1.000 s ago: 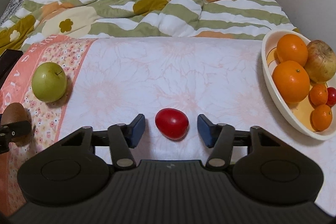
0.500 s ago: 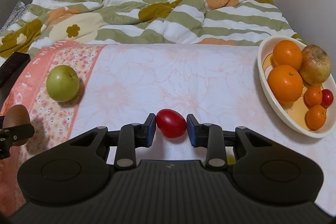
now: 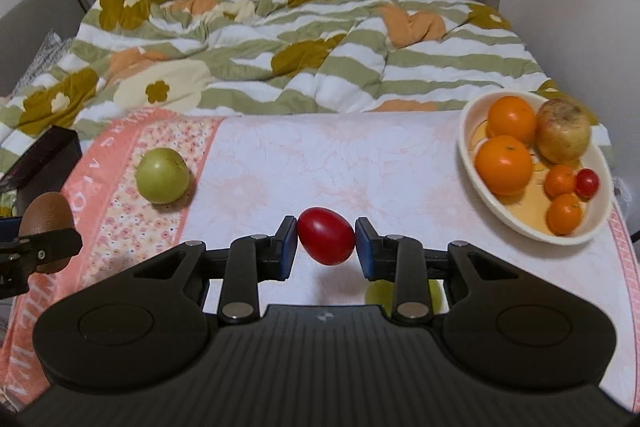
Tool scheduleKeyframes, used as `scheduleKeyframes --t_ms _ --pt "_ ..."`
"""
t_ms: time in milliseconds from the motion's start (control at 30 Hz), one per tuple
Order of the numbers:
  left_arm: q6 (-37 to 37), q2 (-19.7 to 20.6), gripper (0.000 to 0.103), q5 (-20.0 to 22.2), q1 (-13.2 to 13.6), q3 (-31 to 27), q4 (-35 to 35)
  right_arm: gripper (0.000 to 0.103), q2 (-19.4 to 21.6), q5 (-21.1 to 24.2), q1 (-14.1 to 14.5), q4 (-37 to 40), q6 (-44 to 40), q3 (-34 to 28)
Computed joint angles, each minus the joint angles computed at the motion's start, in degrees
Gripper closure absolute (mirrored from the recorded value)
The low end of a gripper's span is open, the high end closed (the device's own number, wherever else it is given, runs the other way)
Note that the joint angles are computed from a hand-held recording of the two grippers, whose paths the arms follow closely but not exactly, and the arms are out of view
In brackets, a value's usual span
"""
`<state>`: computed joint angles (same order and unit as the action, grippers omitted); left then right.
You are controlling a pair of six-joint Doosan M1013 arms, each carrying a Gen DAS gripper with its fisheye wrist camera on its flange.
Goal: Organize fruits
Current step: 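Carry the kiwi in the left tool while the right tool carries the tomato to the bowl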
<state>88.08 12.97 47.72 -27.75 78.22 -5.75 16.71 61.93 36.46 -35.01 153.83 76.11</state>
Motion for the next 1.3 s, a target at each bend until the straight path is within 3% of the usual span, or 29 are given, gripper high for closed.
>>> scheduleKeyframes --t_ms 367,633,933,1300 --pt "6.53 -0.78 0.044 -1.84 -2.7 -0.91 -5.53 0.056 -5.91 5.0 2.85 -5.84 7.96 4.31" --pt "5.02 0.08 0.044 -2.93 -6.7 -2.71 -4.38 0.056 -11.41 4.53 1.62 -6.66 9.62 9.88" --pt "-6.88 3.59 0.044 -2.5 -13.0 -7.44 3.78 0.056 -17.37 -2.43 -4.92 -2.64 0.67 15.94" --pt "-16.8 10.31 0.044 -0.03 -18.61 -14.73 12.36 0.056 -19.96 -14.01 -16.98 7.66 -15.73 20.44"
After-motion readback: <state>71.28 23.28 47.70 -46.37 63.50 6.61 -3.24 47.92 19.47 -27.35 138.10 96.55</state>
